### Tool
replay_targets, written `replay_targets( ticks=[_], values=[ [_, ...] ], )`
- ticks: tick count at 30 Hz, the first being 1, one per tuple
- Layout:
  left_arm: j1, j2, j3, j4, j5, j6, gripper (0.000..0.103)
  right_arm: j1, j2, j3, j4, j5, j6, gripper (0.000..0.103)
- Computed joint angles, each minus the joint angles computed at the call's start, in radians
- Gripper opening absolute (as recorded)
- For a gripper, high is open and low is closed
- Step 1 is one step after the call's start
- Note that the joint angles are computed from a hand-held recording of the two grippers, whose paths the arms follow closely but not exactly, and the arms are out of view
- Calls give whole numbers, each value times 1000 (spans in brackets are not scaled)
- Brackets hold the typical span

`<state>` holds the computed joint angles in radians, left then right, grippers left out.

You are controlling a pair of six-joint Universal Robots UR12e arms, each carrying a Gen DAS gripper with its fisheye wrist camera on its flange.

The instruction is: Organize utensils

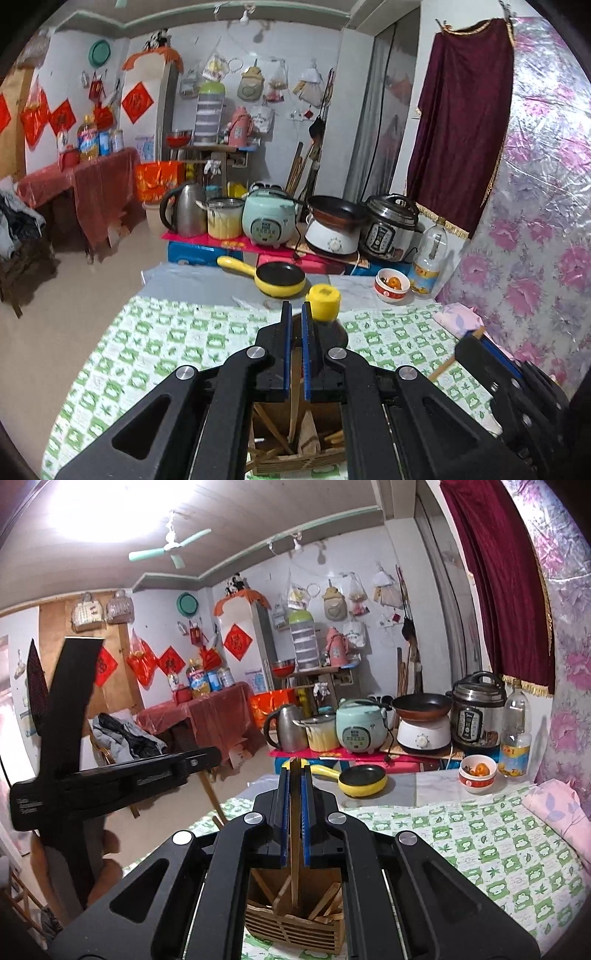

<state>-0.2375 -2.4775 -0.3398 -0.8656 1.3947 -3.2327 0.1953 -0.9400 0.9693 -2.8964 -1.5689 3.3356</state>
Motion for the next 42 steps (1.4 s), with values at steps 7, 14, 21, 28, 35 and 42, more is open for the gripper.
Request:
replay_targets(
  ticks=[7, 14, 21, 28, 35, 42],
  values=[
    [2, -27, 35, -63, -12, 12, 6, 1, 35, -52, 107, -19, -5, 7],
    [2, -73, 120, -155, 8, 13, 20, -7, 28, -41, 121, 2, 10, 17],
    [7, -51, 74, -119, 9, -13, 72, -9, 20, -28, 115, -3, 30, 37],
    [8, -25, 28, -87, 39, -31, 90, -4, 10, -16, 110, -49, 42, 65],
    [9, 48, -96, -12, 82, -32, 91, 7, -19, 16, 86, -81, 22, 72],
    [3, 146, -262, 93, 126, -19, 91, 22, -65, 80, 17, -89, 0, 73]
  ],
)
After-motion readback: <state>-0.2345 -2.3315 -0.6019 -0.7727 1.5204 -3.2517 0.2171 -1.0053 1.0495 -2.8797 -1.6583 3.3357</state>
